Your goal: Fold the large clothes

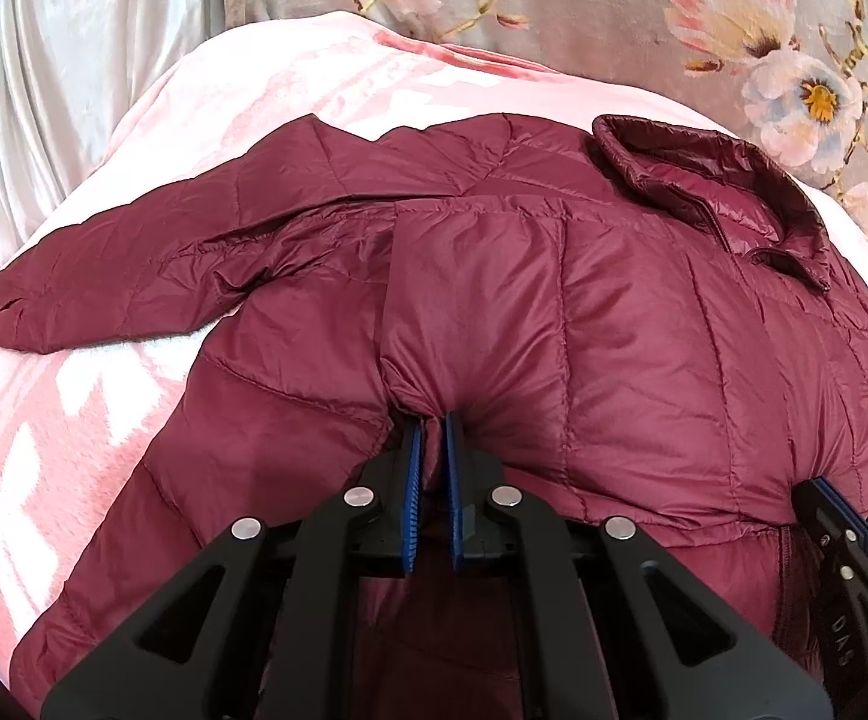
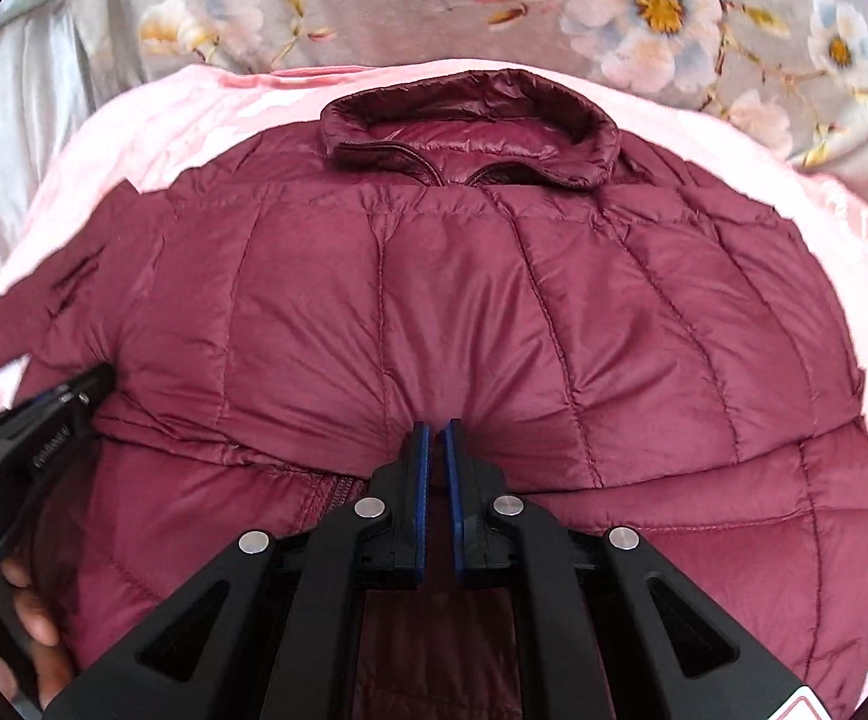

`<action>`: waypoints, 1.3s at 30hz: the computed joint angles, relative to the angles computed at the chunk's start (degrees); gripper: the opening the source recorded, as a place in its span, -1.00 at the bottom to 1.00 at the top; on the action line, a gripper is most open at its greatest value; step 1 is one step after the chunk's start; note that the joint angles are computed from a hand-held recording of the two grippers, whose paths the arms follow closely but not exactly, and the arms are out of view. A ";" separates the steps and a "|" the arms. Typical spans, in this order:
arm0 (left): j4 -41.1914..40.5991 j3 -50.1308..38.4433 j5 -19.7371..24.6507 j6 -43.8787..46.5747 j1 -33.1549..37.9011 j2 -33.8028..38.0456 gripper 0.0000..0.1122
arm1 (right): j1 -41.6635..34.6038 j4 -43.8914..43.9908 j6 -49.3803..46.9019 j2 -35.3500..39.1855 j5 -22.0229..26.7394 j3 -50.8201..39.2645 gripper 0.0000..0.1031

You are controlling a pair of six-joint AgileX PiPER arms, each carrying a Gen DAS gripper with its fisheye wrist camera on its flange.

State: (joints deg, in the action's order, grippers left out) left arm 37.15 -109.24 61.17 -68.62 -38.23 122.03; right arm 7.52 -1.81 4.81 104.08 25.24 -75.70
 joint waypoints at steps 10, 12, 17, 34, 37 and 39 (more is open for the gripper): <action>-0.05 0.28 -0.42 -0.32 0.04 -0.14 -0.88 | 2.92 -13.85 11.72 0.63 0.69 -0.28 -0.88; -0.08 0.42 -0.54 -0.44 0.11 -0.25 -0.86 | 3.28 -15.69 13.18 0.87 0.96 -0.49 -0.88; 0.81 5.53 -4.81 -4.31 0.54 -3.33 -0.48 | 3.28 -15.39 13.15 0.78 0.81 -0.30 -0.88; -1.68 48.65 -20.12 -10.39 36.89 -41.93 0.55 | 3.65 -17.77 15.47 0.76 1.15 -0.43 -0.88; -10.82 48.83 -24.53 -0.18 47.51 -39.38 0.52 | 3.73 -18.03 15.75 0.76 1.21 -0.45 -0.87; -16.07 49.05 -27.59 4.55 51.46 -37.87 0.47 | 4.01 -19.21 16.73 0.80 1.41 -0.47 -0.87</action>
State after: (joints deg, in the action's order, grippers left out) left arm 21.08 -60.19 33.58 -64.06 13.22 84.16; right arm 11.52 -21.02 21.54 104.88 26.64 -76.17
